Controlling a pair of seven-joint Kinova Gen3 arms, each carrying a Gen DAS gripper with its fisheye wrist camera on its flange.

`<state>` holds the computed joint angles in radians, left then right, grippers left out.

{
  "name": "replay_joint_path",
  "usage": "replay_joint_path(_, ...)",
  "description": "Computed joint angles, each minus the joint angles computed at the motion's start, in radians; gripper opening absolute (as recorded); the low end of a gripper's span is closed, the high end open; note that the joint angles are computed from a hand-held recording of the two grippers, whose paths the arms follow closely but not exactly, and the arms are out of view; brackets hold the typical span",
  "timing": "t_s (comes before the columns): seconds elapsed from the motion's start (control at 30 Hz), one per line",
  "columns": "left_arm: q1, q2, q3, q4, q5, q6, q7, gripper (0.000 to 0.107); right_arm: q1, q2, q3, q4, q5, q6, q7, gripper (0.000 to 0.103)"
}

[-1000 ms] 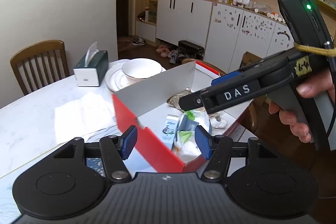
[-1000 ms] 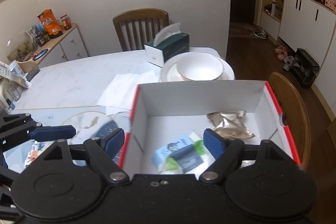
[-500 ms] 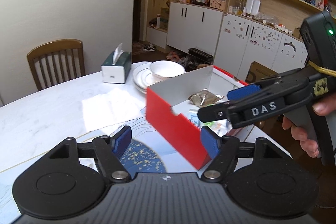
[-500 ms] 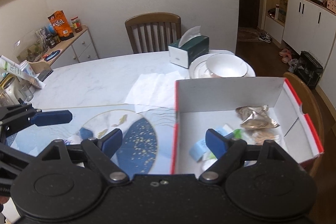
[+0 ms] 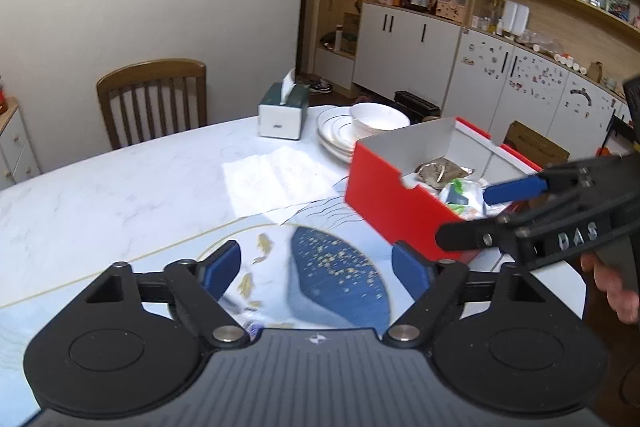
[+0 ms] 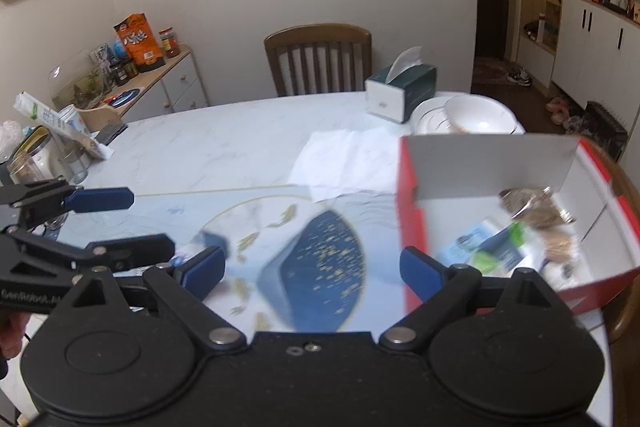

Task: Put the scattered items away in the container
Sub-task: 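Move both grippers out of the red box back over the table, then grasp the blueberry bread bag with the left gripper while the right grasps the pink clip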

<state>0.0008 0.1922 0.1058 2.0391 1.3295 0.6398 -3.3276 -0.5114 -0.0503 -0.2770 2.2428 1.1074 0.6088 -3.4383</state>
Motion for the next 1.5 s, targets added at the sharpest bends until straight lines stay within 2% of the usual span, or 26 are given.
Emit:
replay_joint_path(0.13,-0.024,0.016,-0.014,-0.001,0.001,0.007,-0.013,0.087,-0.041,0.043,-0.021,-0.012,0.039,0.008,-0.085,0.095)
replay_joint_path(0.3,-0.057,0.053,-0.022,-0.020,-0.014,0.012,-0.004,0.100,-0.124,0.098,-0.026,-0.033,0.079,0.077,-0.161,0.098)
replay_joint_path(0.5,-0.086,0.105,-0.010,-0.053,-0.029,-0.030,-0.002,0.100,-0.197,0.166,-0.007,-0.056,0.099,0.087,-0.188,0.099)
replay_joint_path(0.7,-0.098,0.161,0.022,-0.085,-0.068,-0.091,0.025,0.100,-0.250,0.239,0.024,-0.083,0.099,0.070,-0.167,0.099)
replay_joint_path(0.93,-0.114,0.203,0.075,-0.095,-0.077,-0.145,-0.003,0.100,-0.284,0.320,0.063,-0.123,0.117,0.015,-0.105,0.097)
replay_joint_path(1.1,-0.102,0.235,0.103,-0.114,-0.137,-0.192,0.024,0.100,-0.307,0.372,0.095,-0.152,0.135,-0.029,-0.067,0.095)
replay_joint_path(1.23,-0.107,0.259,0.141,-0.129,-0.193,-0.229,0.056,0.100,-0.322,0.403,0.119,-0.174,0.128,-0.058,-0.040,0.090)
replay_joint_path(1.33,-0.121,0.272,0.172,-0.137,-0.226,-0.250,0.079,0.100,-0.329,0.426,0.135,-0.199,0.090,-0.065,-0.002,0.083)
replay_joint_path(1.5,-0.158,0.293,0.235,-0.141,-0.269,-0.280,0.100,0.100,-0.367,0.452,0.176,-0.218,0.111,-0.053,-0.028,0.078)
